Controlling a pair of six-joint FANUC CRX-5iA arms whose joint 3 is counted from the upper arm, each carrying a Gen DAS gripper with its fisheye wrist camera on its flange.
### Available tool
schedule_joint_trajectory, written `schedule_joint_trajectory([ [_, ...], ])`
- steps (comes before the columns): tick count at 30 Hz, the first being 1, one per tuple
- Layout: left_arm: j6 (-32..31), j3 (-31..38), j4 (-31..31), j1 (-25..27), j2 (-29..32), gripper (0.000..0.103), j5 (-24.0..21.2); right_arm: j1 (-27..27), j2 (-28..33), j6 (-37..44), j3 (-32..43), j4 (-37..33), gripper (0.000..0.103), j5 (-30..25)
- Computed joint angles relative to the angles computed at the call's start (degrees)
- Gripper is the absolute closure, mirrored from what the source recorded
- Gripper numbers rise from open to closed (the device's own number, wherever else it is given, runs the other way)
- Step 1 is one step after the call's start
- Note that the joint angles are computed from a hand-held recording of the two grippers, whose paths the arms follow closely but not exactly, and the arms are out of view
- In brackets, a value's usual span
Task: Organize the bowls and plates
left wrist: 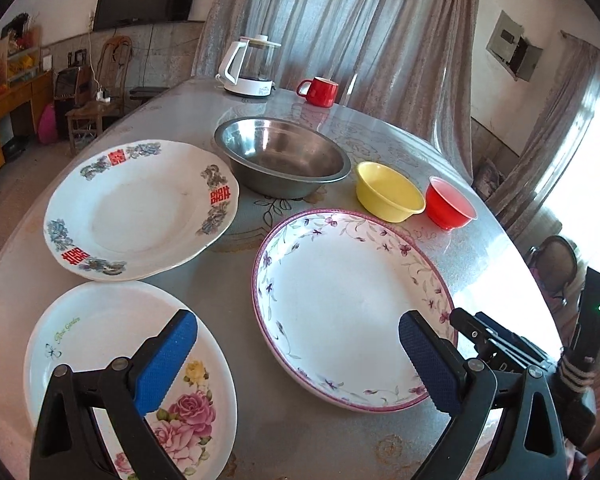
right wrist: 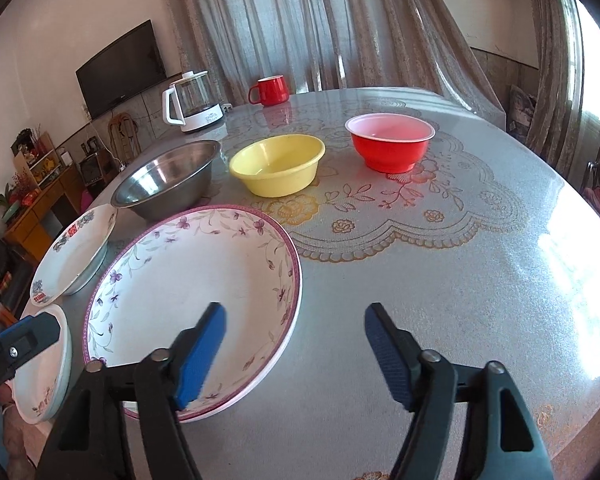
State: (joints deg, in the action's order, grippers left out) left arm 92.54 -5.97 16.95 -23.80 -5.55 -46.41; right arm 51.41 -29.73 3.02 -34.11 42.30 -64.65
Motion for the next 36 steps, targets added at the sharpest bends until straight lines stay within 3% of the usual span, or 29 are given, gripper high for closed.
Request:
schedule_joint_trajectory([
  [2, -0.69, 0.96, 2.81, 1.12, 1.68, 0.015, -1.39, -2.19, 0.40, 3.03, 0.71, -2.94, 0.066, 2.01],
  [4, -0.84, 3.23, 2.27, 1.36, 3.49, 0.018, -3.17, -3.73, 1.02, 4.96, 1.17, -5.12, 0.067, 3.17],
  [7, -1.35, 6.14, 1.89, 1.86, 6.21, 0.030, -6.03, -5.18, 1.77, 7.09, 1.34, -6.87, 0.069, 4.81],
  [10, -1.86, 8.55, 2.62, 2.55, 8.92, 0.046, -8.65, -5.85, 2.48, 8.50, 1.69, -7.49, 0.069, 5.45],
  [12, -1.31, 10.68, 1.60, 2.50, 10.79, 0.066, -10.94, -6.48, 2.87, 9.37, 1.85, -8.19, 0.069, 6.18],
  [15, -1.01, 12.53, -0.21, 2.18, 12.43, 0.073, -12.31, -6.69, 2.88, 9.81, 1.72, -8.38, 0.069, 6.70],
  [29, -3.18, 16.09, -6.02, 0.26, 14.67, 0.078, -13.82, -6.78, 2.92, 12.65, 1.11, -7.60, 0.067, 8.08],
  [36, -0.38, 16.40, -10.43, -1.44, 14.02, 0.078, -13.05, -6.79, 3.10, 17.06, 1.87, -9.74, 0.067, 10.15],
])
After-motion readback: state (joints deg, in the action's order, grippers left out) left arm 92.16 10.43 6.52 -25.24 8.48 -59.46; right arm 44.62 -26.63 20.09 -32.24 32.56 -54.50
